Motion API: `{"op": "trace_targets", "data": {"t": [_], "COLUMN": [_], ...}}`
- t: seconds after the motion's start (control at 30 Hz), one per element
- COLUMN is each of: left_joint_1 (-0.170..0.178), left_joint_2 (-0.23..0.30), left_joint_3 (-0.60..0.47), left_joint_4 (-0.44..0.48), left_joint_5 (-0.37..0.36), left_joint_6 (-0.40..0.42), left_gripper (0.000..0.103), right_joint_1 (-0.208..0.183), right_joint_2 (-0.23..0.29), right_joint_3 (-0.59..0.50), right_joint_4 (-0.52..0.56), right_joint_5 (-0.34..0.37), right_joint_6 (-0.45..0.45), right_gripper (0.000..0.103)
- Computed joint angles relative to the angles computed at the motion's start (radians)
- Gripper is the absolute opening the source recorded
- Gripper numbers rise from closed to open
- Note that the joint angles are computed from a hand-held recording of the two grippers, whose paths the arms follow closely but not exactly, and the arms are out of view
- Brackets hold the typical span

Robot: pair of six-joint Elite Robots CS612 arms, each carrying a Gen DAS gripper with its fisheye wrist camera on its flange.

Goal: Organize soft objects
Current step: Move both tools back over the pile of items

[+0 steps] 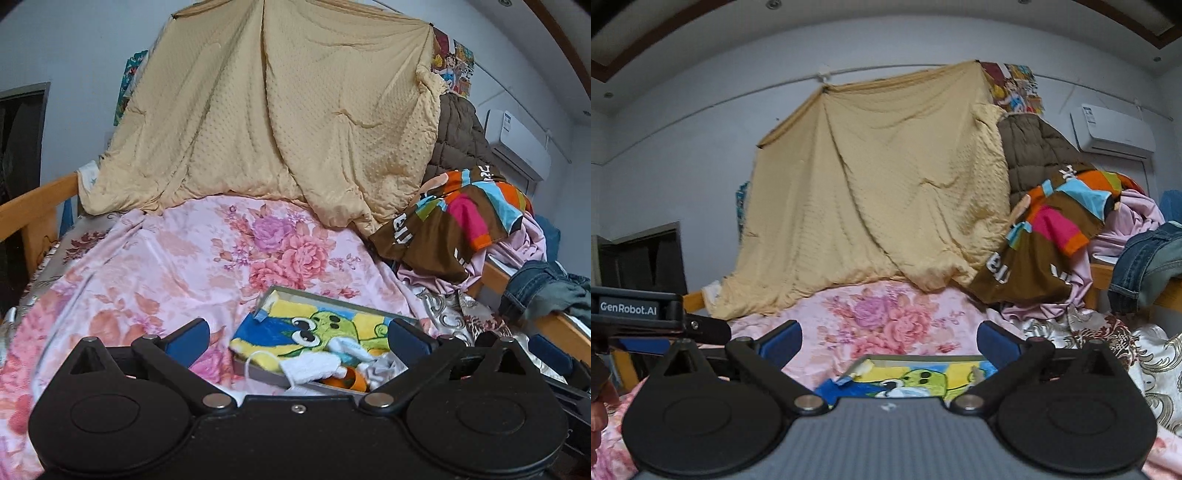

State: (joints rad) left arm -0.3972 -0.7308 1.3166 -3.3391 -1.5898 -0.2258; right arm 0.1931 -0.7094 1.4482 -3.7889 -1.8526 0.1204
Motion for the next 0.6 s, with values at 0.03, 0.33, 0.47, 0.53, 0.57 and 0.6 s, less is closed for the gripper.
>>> {"op": "trace_targets", "data": {"t": [0.03,0.33,0.47,0.53,0.57,0.6], "left_joint_1": [0.003,0.045,0.065,0.075,0.079,0.084], "left_joint_2": [-0.007,-0.054,-0.058,-0.057,-0.056,-0.053], "left_joint_3": [0.013,0.122,0.144,0.151,0.153,0.154], "left_joint_4": [-0.003,-0.048,-0.045,-0.035,-0.033,-0.03], "left_joint_5": [-0.003,-0.059,-0.097,-0.119,-0.128,-0.136], "left_joint_6": [0.0,0.065,0.091,0.104,0.109,0.115], "left_gripper": [0.102,0.102,0.102,0.102,0.102,0.102], "right_joint_1": [0.005,0.047,0.06,0.065,0.066,0.068], "right_joint_2": [-0.001,-0.007,-0.01,-0.011,-0.012,-0.013], "right_joint_3": [0.008,0.055,0.076,0.084,0.088,0.091], "right_joint_4": [-0.01,-0.021,0.012,0.039,0.053,0.07], "right_joint_5": [-0.003,0.003,0.011,0.02,0.025,0.034], "right_joint_6": [0.0,-0.036,-0.028,-0.015,-0.008,-0.004], "right_gripper": [0.103,0.103,0.103,0.103,0.103,0.103]}}
